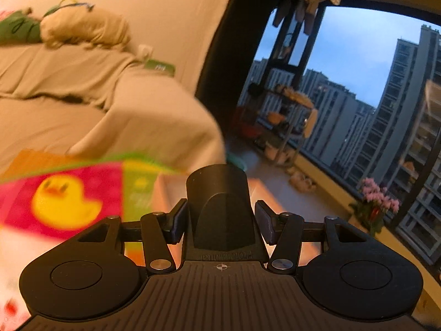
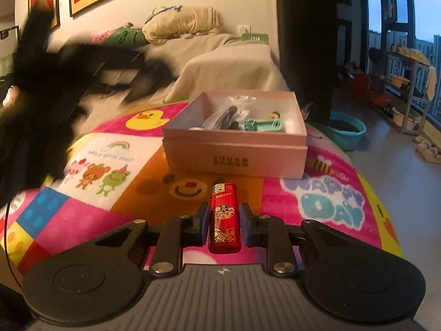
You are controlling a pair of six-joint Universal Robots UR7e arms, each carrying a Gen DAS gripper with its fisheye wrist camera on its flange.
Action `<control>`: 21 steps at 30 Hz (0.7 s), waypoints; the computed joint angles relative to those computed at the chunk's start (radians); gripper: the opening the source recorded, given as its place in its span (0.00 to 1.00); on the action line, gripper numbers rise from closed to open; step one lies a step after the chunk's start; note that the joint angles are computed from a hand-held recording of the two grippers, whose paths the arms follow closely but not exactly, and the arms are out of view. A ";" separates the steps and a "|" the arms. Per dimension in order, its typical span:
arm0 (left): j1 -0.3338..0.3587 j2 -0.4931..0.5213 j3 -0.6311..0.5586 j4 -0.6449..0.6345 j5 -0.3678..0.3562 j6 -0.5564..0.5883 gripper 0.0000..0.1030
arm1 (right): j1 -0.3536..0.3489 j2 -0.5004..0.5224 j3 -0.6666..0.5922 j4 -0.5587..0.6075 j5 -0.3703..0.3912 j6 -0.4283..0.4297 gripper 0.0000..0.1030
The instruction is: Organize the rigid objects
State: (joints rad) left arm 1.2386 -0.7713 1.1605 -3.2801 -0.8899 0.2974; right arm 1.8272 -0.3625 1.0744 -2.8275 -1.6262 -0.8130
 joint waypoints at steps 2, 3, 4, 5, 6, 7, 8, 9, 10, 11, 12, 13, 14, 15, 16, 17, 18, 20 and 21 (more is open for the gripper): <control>0.015 0.063 -0.120 0.067 -0.025 0.006 0.56 | 0.000 0.000 0.007 -0.006 -0.010 -0.004 0.22; 0.024 0.098 -0.188 0.122 -0.027 0.008 0.55 | -0.001 0.001 0.006 -0.004 -0.013 0.001 0.22; 0.029 0.128 -0.240 0.154 -0.016 0.015 0.54 | -0.001 0.001 0.003 0.000 -0.014 0.007 0.22; 0.033 0.158 -0.285 0.168 0.004 0.030 0.53 | -0.001 0.001 0.005 -0.002 -0.014 0.011 0.22; 0.035 0.181 -0.318 0.167 0.026 0.041 0.53 | -0.002 0.003 0.004 -0.004 -0.016 0.013 0.22; 0.038 0.190 -0.330 0.168 0.036 0.032 0.53 | -0.002 0.005 0.003 -0.009 -0.019 0.011 0.22; 0.041 0.184 -0.321 0.171 0.037 0.000 0.53 | -0.002 0.008 0.002 -0.013 -0.022 0.007 0.22; 0.045 0.169 -0.298 0.172 0.025 -0.046 0.53 | -0.003 0.010 0.002 -0.017 -0.026 0.002 0.22; 0.050 0.146 -0.262 0.168 0.007 -0.092 0.53 | -0.004 0.012 0.000 -0.016 -0.030 -0.002 0.22; 0.053 0.121 -0.221 0.156 -0.007 -0.119 0.53 | -0.004 0.015 -0.005 -0.010 -0.038 -0.001 0.22; 0.055 0.092 -0.168 0.129 -0.020 -0.133 0.53 | -0.005 0.019 -0.013 -0.001 -0.044 0.003 0.22; 0.055 0.066 -0.115 0.098 -0.032 -0.135 0.53 | -0.005 0.023 -0.022 0.008 -0.050 0.008 0.22; 0.055 0.038 -0.062 0.072 -0.042 -0.134 0.53 | -0.005 0.026 -0.025 0.010 -0.055 0.014 0.22; 0.053 0.007 0.001 0.042 -0.051 -0.135 0.53 | -0.006 0.027 -0.029 0.013 -0.056 0.020 0.22; 0.050 -0.025 0.070 0.009 -0.064 -0.138 0.53 | -0.007 0.028 -0.034 0.019 -0.054 0.025 0.22; 0.047 -0.053 0.131 -0.019 -0.073 -0.141 0.53 | -0.007 0.029 -0.040 0.027 -0.051 0.032 0.22; 0.043 -0.081 0.191 -0.045 -0.073 -0.149 0.53 | -0.005 0.031 -0.048 0.030 -0.050 0.033 0.22; 0.033 -0.120 0.283 -0.083 -0.057 -0.177 0.53 | 0.004 0.042 -0.075 0.029 -0.052 0.025 0.22; 0.028 -0.137 0.325 -0.102 -0.041 -0.195 0.53 | 0.011 0.051 -0.097 0.030 -0.051 0.020 0.22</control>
State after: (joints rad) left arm 1.2665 -0.9082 1.4855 -3.3821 -0.9313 0.1026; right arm 1.8381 -0.3115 0.9776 -2.7978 -1.6775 -0.7927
